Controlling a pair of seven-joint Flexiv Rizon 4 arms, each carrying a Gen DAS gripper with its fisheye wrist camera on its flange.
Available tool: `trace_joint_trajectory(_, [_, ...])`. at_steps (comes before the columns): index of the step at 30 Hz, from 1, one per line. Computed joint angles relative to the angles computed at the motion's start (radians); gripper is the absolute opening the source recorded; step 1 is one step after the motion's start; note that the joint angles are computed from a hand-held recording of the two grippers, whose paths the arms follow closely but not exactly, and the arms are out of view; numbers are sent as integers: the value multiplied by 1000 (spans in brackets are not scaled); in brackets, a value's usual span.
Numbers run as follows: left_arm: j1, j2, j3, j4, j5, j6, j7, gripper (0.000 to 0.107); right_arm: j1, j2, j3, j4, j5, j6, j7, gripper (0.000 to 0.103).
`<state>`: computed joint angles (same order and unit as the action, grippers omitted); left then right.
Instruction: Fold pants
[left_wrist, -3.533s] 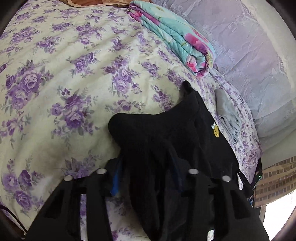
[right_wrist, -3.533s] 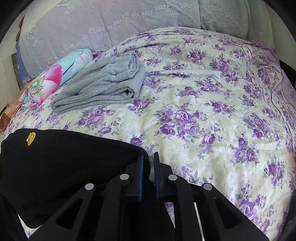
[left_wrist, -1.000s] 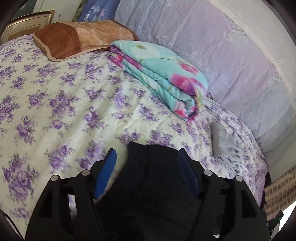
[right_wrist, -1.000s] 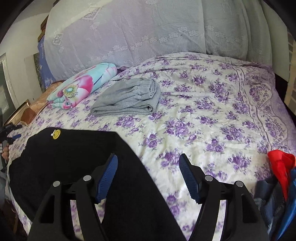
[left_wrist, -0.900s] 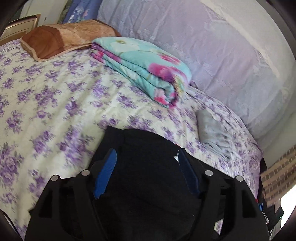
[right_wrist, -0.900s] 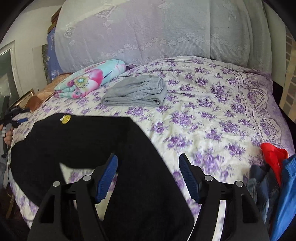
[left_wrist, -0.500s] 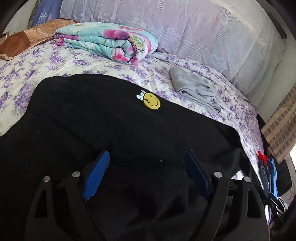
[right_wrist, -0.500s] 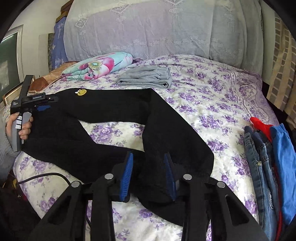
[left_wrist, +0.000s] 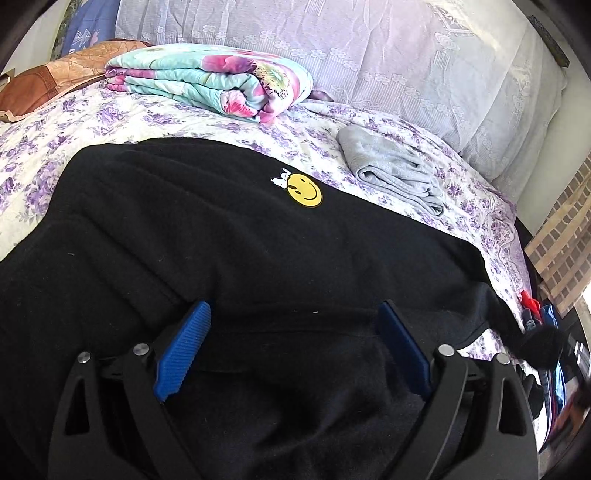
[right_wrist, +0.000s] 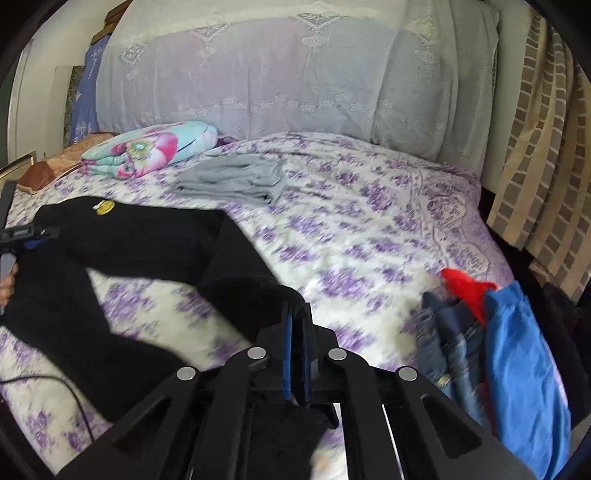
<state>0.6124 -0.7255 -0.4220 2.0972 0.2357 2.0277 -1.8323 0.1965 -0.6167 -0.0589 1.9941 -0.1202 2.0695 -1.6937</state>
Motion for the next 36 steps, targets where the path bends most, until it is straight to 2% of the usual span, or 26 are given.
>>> trace_joint_trajectory(3, [3, -3, -3, 2, 5, 8, -4, 89, 77, -66, -151, -190, 91, -94, 13, 4])
trace_joint_trajectory(6, [-2, -2, 3, 1, 4, 11, -10, 89, 43, -166, -202, -411, 89, -270, 117, 4])
trace_joint_trajectory(9, [-21, 3, 21, -2, -6, 6, -10, 89, -60, -271, -119, -614, 7, -486, 195, 4])
trace_joint_trajectory(12, [-29, 8, 28, -4, -13, -3, -6, 90, -93, -373, -86, -765, -57, -663, 239, 4])
trace_joint_trajectory(14, [-32, 9, 30, -4, -15, -6, -3, 91, -108, -405, -53, -816, -85, -757, 258, 5])
trace_joint_trajectory(17, [-32, 8, 27, -7, -17, -14, 5, 93, -78, -407, -98, -796, -148, -766, 313, 9])
trace_joint_trajectory(19, [-30, 7, 24, -9, -17, -18, 12, 95, -90, -400, -82, -782, -169, -754, 322, 12])
trace_joint_trajectory(21, [-24, 5, 17, -8, -17, -15, 15, 95, -145, -374, -1, -741, -147, -671, 291, 15])
trace_joint_trajectory(23, [-17, 2, 10, -6, -14, -12, 15, 95, -160, -324, 15, -657, -120, -554, 305, 17])
trace_joint_trajectory(24, [-17, 1, 9, -7, -15, -13, 16, 95, -180, -297, 49, -615, -104, -512, 294, 17])
trace_joint_trajectory(27, [-12, -1, 3, -6, -11, -10, 17, 96, -291, -211, 222, -473, -91, -445, 218, 18])
trace_joint_trajectory(30, [1, -6, -10, -6, -1, -7, 17, 97, -437, -134, 427, -311, -79, -438, 140, 20])
trace_joint_trajectory(32, [3, -7, -13, -5, 1, -6, 17, 98, -536, -95, 555, -209, -56, -466, 98, 35])
trace_joint_trajectory(33, [3, -7, -12, -5, 2, -6, 17, 98, -581, -82, 613, -167, -36, -478, 79, 38])
trace_joint_trajectory(36, [0, -6, -10, -6, 1, -6, 17, 98, -715, -89, 780, -99, 42, -536, 27, 39])
